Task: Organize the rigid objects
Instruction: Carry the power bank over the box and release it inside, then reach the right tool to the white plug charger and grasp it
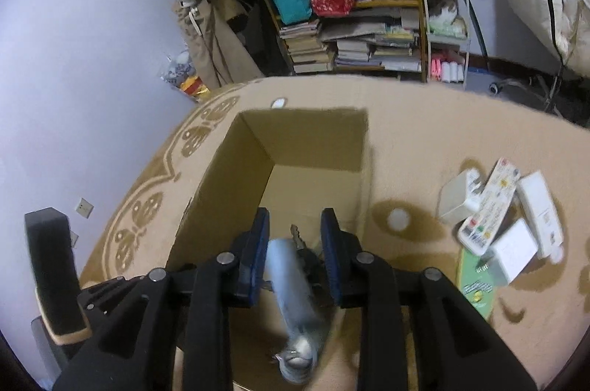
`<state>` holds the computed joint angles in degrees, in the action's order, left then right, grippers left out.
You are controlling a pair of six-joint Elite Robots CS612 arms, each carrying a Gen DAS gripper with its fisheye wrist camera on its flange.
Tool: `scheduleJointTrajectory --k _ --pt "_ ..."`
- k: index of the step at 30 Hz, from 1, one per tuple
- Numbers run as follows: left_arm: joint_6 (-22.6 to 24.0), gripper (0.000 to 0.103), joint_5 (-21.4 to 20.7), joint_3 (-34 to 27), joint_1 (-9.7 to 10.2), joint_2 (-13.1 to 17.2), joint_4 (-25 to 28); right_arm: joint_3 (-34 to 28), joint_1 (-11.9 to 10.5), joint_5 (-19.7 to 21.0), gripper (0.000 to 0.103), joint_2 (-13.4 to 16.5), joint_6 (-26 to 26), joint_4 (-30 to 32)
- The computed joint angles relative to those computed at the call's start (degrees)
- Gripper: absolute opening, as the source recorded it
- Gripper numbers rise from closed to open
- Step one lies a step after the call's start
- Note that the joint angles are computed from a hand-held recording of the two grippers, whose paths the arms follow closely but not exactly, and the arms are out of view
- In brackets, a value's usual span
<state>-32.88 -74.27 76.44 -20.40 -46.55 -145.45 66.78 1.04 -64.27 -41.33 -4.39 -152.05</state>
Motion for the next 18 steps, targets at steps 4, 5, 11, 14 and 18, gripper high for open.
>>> scheduleJointTrajectory --k 4,5,11,14,18 --pt "0.10 0.008 0.04 0.03 -0.02 -0.01 0.03 0.33 -0.94 -1.94 0.060 -0.65 0.30 -1.63" --pt "0.21 0.008 0.24 0.01 -0.07 -0.03 0.17 0.25 -1.20 -2.11 0.064 -0.65 0.44 -1.78" --pt "0.15 0.008 0.32 -0.16 -0.14 0.01 0.43 -1.88 -2.86 -6.34 0.089 0.28 0.16 -0.46" --pt "-0.11 0.008 0.72 -0.30 -0.29 0.10 0.74 -2.94 -3.52 -9.39 0.102 1.04 0.41 0.07" --pt "0.20 0.008 1.39 -0.36 -0.50 0.17 0.95 -4.94 -4.41 -12.30 0.103 2.44 -0.62 3.92"
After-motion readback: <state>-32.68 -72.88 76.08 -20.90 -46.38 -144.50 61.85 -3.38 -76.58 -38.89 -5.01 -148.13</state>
